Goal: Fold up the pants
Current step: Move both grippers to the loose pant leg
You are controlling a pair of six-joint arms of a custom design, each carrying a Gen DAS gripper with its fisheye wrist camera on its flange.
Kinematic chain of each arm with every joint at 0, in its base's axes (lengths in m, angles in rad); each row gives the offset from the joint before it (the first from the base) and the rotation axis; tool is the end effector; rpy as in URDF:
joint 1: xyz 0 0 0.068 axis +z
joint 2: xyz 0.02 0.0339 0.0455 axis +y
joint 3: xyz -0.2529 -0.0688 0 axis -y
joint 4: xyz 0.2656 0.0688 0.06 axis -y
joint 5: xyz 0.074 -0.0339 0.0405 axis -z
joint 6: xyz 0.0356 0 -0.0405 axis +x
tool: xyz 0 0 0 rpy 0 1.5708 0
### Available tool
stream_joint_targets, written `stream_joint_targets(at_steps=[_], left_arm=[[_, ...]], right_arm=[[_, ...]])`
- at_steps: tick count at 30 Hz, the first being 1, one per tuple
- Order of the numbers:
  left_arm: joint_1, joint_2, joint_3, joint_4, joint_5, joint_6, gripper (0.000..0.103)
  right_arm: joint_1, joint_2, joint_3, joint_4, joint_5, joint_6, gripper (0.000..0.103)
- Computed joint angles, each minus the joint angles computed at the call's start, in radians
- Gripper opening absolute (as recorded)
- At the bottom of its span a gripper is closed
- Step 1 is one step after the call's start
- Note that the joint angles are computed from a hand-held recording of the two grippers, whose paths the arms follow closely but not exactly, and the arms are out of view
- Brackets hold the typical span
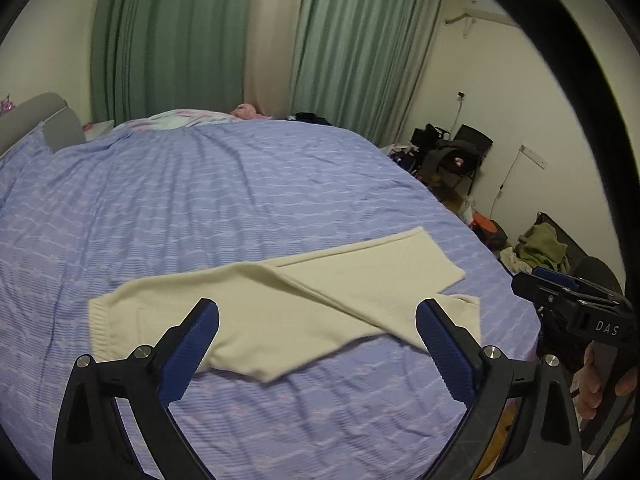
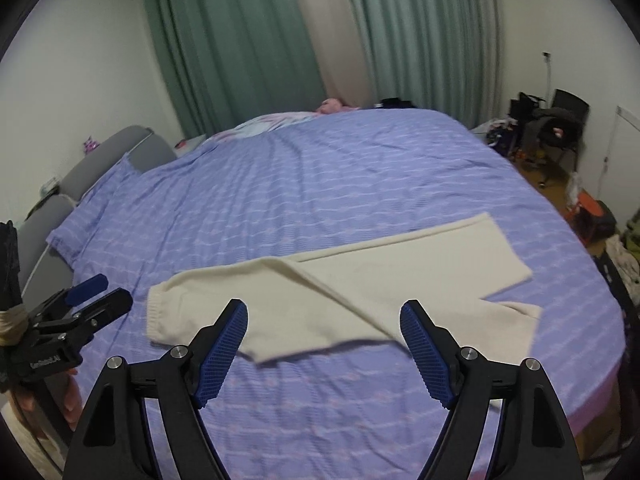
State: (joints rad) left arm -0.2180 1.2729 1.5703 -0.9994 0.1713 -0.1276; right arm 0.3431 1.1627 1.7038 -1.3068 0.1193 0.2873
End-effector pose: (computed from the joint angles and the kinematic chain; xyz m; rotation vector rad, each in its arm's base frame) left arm 0.2578 -0.0633 0.4200 0.1943 2.2802 -0.3758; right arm 0.1853 0.0617 0.4581 -0.0058 2.3363 0.1757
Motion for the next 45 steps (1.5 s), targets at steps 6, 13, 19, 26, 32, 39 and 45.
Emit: stream_joint_targets(at_steps=[6, 13, 19, 26, 32, 39, 45], left_arm=[[-0.338, 0.041, -0.008, 0.049, -0.280, -0.272, 0.101], [-0.649, 0.271, 0.126, 0.021, -0.588, -0.633, 0.101], [-0.733, 0.474, 0.280, -0.071, -0.638, -0.790, 0.101], [-0.720, 0.638, 0.310, -0.032, -0.565, -0.763, 0.100], [-0.692, 0.765, 0.363, -0.010, -0.488, -0.706, 0.100], [-0.617, 0.902, 0.405, 0.049, -0.388, -0.670, 0.096], [-0.541, 1.028, 0.466, 0.092, -0.283, -0.724, 0.088]], right_arm=[[-0.511, -0.088, -0.074, -0.039, -0.364, -0.388, 0.079], [-1.014, 0.146, 0.009, -0.154, -0.749, -0.855, 0.079], [-1.157, 0.359, 0.048, -0.226, -0.767, -1.041, 0.079], [-1.214, 0.448, -0.110, -0.090, -0.714, -0.979, 0.079], [-1.222, 0.538, -0.246, 0.011, -0.646, -0.901, 0.075], [-1.197, 0.663, -0.341, 0.091, -0.585, -0.825, 0.065], [-1.188, 0.801, -0.307, 0.129, -0.600, -0.706, 0.058]])
